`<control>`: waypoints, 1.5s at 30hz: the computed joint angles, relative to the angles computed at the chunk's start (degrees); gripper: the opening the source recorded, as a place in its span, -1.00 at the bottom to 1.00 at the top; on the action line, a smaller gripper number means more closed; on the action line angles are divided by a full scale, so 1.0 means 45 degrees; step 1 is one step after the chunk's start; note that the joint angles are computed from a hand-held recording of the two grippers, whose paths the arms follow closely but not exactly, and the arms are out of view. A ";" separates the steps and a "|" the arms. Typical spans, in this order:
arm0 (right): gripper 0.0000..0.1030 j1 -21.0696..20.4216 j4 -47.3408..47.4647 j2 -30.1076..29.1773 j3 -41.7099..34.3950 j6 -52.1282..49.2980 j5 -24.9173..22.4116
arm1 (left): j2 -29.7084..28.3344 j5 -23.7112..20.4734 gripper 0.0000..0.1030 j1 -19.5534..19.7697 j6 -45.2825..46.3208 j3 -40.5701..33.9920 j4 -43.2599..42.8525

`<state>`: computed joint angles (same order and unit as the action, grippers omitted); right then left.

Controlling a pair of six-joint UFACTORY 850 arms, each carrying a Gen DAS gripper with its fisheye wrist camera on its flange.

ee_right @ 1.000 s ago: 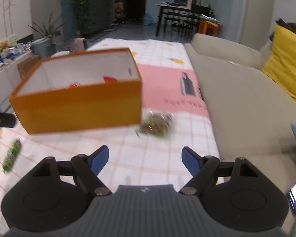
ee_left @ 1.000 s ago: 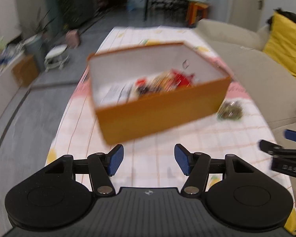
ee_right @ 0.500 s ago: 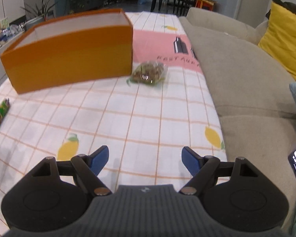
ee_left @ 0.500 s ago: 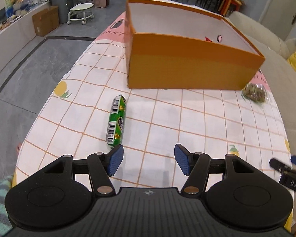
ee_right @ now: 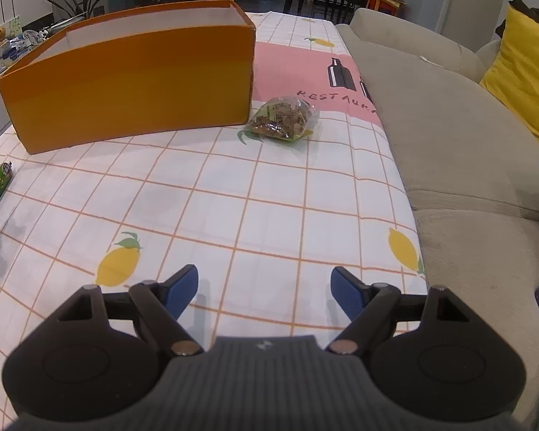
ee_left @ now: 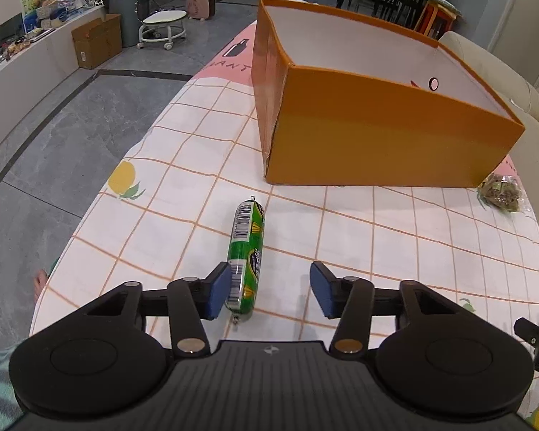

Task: Organize snacks
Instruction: 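Withdraw both tools toward the green sausage stick and the nut bag, then grasp the green sausage stick with the left tool while the right grasps the nut bag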

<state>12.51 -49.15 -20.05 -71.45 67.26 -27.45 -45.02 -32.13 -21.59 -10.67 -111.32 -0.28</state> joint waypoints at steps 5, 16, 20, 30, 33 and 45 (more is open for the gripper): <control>0.52 -0.0184 -0.0039 -0.0178 -0.0131 -0.0069 0.0366 | -0.0455 -0.0490 -0.38 0.0057 0.0011 -0.0601 0.0131; 0.52 -0.0670 -0.0125 -0.0829 -0.0742 -0.0788 0.0656 | -0.0950 -0.0691 -0.50 -0.0081 0.1989 -0.1301 -0.1319; 0.52 -0.0877 -0.0731 -0.1148 -0.1170 -0.0988 0.0878 | -0.1156 -0.0898 -0.50 -0.0363 0.3424 -0.1619 -0.2027; 0.56 -0.1504 -0.2862 -0.2326 -0.2802 -0.2663 0.1730 | -0.2764 -0.2504 -0.50 -0.0885 0.4118 -0.4365 -0.2561; 0.62 -0.1701 -0.2722 -0.2769 -0.3418 -0.3965 0.2098 | -0.3416 -0.3067 -0.50 -0.0978 0.3768 -0.5513 -0.2438; 0.73 -0.2070 0.1665 -0.4494 -0.5592 -0.9486 0.2067 | -0.5170 -0.4564 -0.49 -0.1066 0.2600 -0.8656 -0.2131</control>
